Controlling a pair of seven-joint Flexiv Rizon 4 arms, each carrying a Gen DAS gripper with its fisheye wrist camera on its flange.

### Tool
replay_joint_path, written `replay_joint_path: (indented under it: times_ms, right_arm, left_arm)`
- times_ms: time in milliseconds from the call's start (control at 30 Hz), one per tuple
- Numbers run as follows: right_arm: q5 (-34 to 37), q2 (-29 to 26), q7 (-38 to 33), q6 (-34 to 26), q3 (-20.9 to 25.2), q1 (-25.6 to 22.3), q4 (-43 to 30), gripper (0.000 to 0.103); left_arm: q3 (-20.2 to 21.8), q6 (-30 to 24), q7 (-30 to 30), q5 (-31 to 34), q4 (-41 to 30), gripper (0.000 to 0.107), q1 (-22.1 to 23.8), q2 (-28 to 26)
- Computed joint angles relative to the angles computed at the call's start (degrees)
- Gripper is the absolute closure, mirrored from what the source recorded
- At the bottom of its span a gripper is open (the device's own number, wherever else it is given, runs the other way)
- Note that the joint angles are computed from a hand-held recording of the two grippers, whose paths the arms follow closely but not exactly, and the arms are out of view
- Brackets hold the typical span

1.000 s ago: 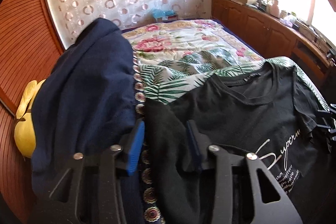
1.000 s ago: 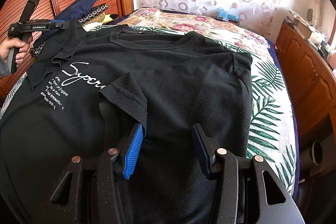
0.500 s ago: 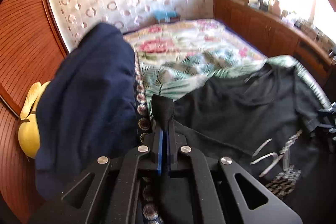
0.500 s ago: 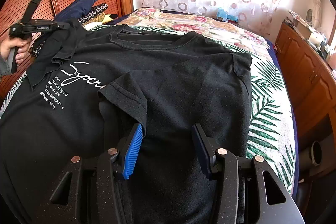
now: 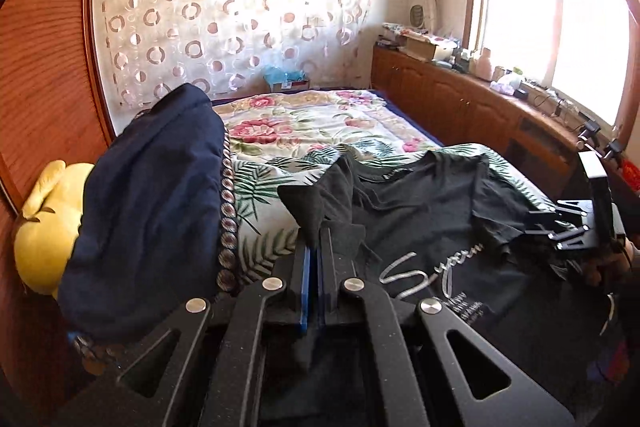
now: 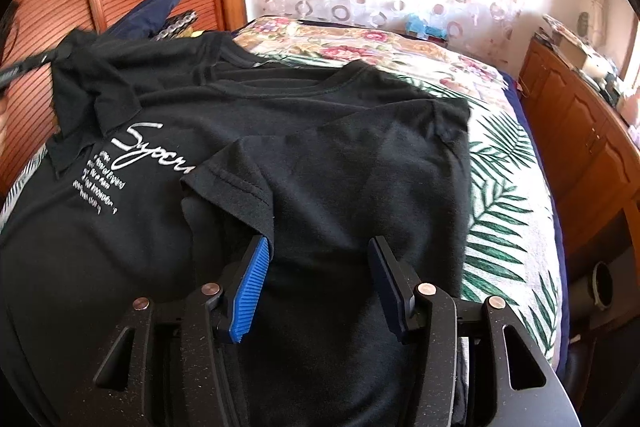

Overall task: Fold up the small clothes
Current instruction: 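Hold the shirt edge with the left tool while the right tool grasps and lifts the hem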

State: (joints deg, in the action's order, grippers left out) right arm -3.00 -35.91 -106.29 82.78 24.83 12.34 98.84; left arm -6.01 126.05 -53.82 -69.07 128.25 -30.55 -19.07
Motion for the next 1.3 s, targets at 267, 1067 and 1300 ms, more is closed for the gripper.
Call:
replay_joint_path:
  times_ms: [267, 1067, 1300]
  right_arm:
    - [-0.1, -1.13, 3.3, -1.48, -3.59, 0.98, -5.46, 0.049]
    - [-1.51, -15.72, 5.68, -24.35, -10.88, 7.48, -35.15, 0.05]
    - [0.18, -15.63, 3.19, -22.56, -11.04, 7.61, -34.34, 0.05]
  left_arm:
    - [-0.31, 1.53, -3.59, 2.79, 1.7, 0.104, -0.51, -0.42]
    - [3.0, -3.61, -10.33, 12.14, 3.74, 0.104, 1.45, -0.88]
    - [4.81, -6.08, -14.19, 17.4, 3.83, 0.104, 2.63, -1.46]
